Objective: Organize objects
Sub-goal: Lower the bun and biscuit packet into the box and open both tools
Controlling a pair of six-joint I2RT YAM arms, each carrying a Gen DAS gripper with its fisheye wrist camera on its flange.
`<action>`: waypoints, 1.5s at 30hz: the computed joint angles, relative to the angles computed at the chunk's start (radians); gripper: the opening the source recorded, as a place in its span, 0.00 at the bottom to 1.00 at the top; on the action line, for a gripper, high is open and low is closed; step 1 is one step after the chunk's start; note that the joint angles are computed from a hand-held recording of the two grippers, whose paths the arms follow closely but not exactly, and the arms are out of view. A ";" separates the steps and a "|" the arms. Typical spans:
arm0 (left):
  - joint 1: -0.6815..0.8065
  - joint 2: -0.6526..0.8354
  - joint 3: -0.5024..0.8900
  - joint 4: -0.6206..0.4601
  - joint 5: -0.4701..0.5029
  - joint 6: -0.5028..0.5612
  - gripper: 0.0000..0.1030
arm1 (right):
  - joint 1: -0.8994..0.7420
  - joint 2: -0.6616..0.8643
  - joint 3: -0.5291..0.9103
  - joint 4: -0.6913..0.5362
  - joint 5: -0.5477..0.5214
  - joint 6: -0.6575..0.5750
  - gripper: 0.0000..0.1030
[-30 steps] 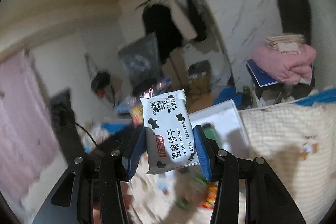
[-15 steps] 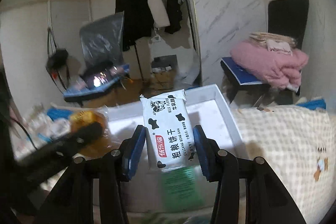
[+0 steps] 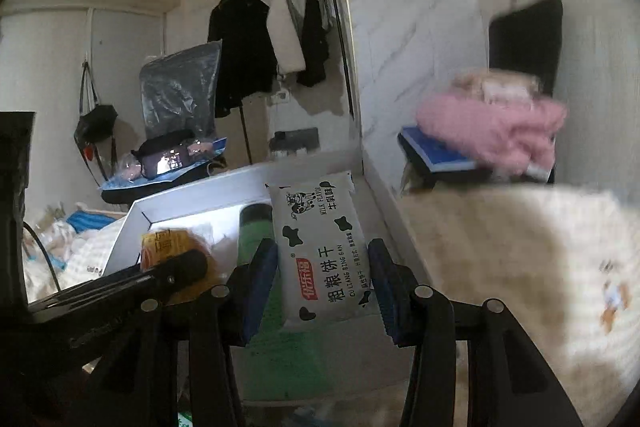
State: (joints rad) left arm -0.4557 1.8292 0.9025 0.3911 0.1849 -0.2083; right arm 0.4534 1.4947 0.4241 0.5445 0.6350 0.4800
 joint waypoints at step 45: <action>-0.036 0.000 0.036 -0.064 -0.101 -0.027 0.58 | -0.012 0.003 0.027 -0.087 -0.029 -0.066 0.47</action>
State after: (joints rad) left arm -0.4912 1.8292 0.9381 0.3267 0.0839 -0.2357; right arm 0.4412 1.4981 0.4509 0.4573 0.6058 0.4135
